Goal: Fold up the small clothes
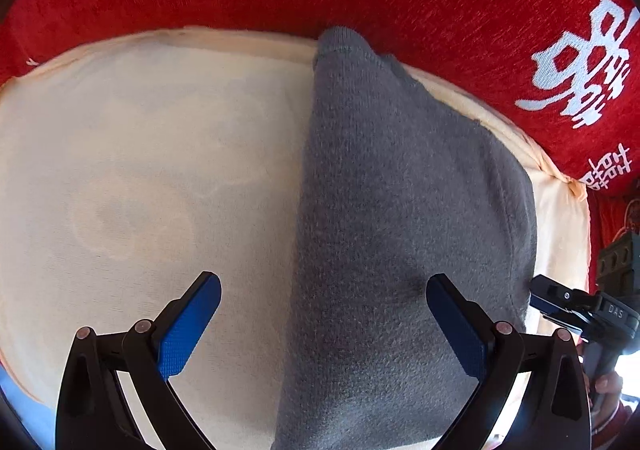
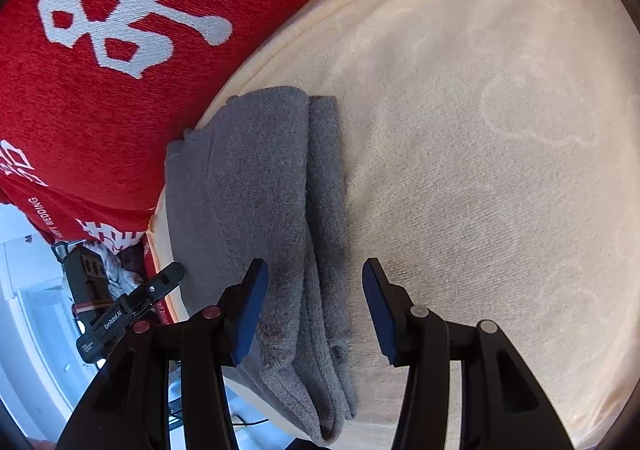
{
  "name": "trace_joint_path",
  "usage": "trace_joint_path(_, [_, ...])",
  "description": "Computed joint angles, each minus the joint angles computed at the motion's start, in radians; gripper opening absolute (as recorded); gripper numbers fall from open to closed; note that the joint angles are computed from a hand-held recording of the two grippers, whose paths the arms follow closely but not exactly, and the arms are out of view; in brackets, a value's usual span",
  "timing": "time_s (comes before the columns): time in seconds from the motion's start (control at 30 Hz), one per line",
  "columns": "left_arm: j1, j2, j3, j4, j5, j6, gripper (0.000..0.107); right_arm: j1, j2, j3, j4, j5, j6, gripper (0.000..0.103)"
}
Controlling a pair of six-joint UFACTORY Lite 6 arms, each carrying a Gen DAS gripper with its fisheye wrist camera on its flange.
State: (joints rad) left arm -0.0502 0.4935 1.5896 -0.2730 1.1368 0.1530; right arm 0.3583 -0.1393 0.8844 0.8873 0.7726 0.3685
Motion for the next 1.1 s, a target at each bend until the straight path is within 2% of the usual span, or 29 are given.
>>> trace_joint_path(0.33, [0.009,-0.015,-0.131,-0.125,-0.009,0.099,0.103,-0.072,-0.024,-0.086,0.140,0.018,-0.177,0.053])
trace_joint_path(0.57, [0.026,0.048,-0.077,-0.173,0.043,0.189,0.103,-0.119,0.026,-0.097,0.243,0.035,-0.369,0.053])
trace_joint_path(0.8, [0.028,0.091,-0.017,-0.210,0.095,0.280,0.103,-0.182,0.041,-0.149,0.382,0.110,-0.608,0.053])
trace_joint_path(0.9, [-0.017,0.100,-0.022,-0.274,0.091,0.280,0.103,-0.154,0.097,-0.144,0.490,0.111,-0.710,0.054])
trace_joint_path(0.97, [-0.042,0.087,-0.027,-0.248,0.072,0.261,0.103,-0.129,0.139,-0.124,0.545,0.095,-0.765,0.054])
trace_joint_path(1.07, [-0.079,0.054,-0.064,-0.210,0.023,0.238,0.103,-0.092,0.169,-0.095,0.576,0.057,-0.748,0.055])
trace_joint_path(1.1, [-0.080,0.039,-0.076,-0.206,0.013,0.228,0.097,-0.085,0.166,-0.089,0.557,0.045,-0.712,0.052])
